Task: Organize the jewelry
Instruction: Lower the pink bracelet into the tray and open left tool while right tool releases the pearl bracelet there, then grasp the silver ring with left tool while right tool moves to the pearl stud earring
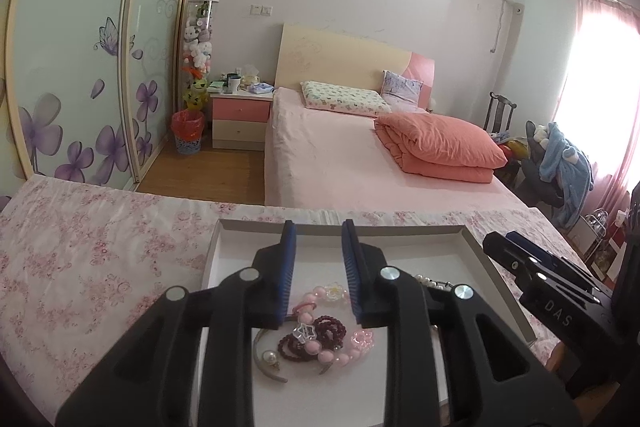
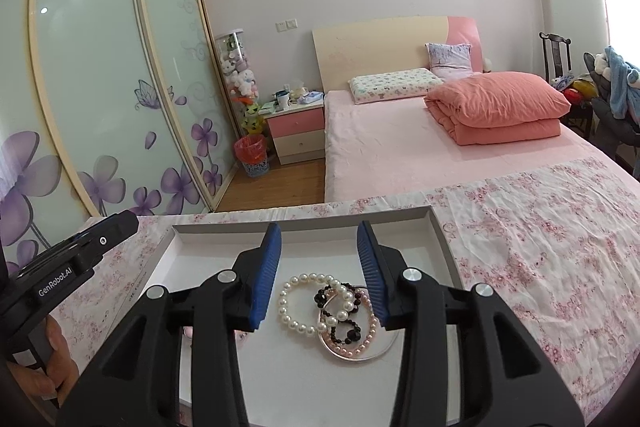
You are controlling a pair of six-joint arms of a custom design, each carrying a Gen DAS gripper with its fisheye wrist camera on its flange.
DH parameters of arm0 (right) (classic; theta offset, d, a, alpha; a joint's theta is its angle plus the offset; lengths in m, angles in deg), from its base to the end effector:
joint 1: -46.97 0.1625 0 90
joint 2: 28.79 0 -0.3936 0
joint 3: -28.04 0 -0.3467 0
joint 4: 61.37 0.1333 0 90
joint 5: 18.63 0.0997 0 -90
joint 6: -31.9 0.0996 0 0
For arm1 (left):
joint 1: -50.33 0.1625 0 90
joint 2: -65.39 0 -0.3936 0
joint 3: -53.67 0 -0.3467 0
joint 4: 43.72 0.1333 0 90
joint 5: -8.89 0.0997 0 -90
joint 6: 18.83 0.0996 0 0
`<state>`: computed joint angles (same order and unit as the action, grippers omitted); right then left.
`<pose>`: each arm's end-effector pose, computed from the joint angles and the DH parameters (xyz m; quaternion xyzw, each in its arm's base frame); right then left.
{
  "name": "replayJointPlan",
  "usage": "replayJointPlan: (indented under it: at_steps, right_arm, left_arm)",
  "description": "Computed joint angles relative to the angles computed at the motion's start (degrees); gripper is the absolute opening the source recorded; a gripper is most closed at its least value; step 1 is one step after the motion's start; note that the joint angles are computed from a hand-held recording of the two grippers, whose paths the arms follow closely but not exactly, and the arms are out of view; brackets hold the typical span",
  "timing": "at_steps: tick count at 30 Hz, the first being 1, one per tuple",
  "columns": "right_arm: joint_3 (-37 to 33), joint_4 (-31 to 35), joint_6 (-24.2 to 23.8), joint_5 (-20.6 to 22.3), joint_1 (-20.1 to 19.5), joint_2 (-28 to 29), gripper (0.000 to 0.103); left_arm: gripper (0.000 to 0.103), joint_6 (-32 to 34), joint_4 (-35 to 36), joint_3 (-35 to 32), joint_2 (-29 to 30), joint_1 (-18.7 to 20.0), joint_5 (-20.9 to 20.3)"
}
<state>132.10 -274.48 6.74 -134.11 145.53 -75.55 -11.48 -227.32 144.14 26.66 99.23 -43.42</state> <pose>0.1757 -0.5599 0.2116 0.1229 -0.8184 0.4976 0.2597 -0.2800 -0.6164 0.1444 0.2575 0.8535 -0.4111 0.1906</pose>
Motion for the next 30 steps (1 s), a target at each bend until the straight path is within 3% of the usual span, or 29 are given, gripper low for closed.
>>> replayJointPlan:
  at_steps: [8,10,21,30]
  right_arm:
    - [3.0,-1.0,-0.5,-0.4,0.7,-1.8,0.041]
    - [4.6,-1.7,-1.0,-0.5,0.9,-2.6,0.046]
    - [16.6,-5.3,-0.8,-1.2,0.6,-7.5,0.047]
    - [25.7,-7.6,1.6,-2.7,-0.1,-10.1,0.047]
  left_arm:
    - [0.032,-1.1,-1.3,5.2,-3.0,-1.4,0.7]
    - [0.036,-1.2,-2.0,7.4,-4.0,-2.0,0.8]
    - [0.040,-6.3,-1.4,22.5,-11.6,-5.7,0.6]
    - [0.044,-10.6,2.1,28.0,-13.2,-7.2,0.5]
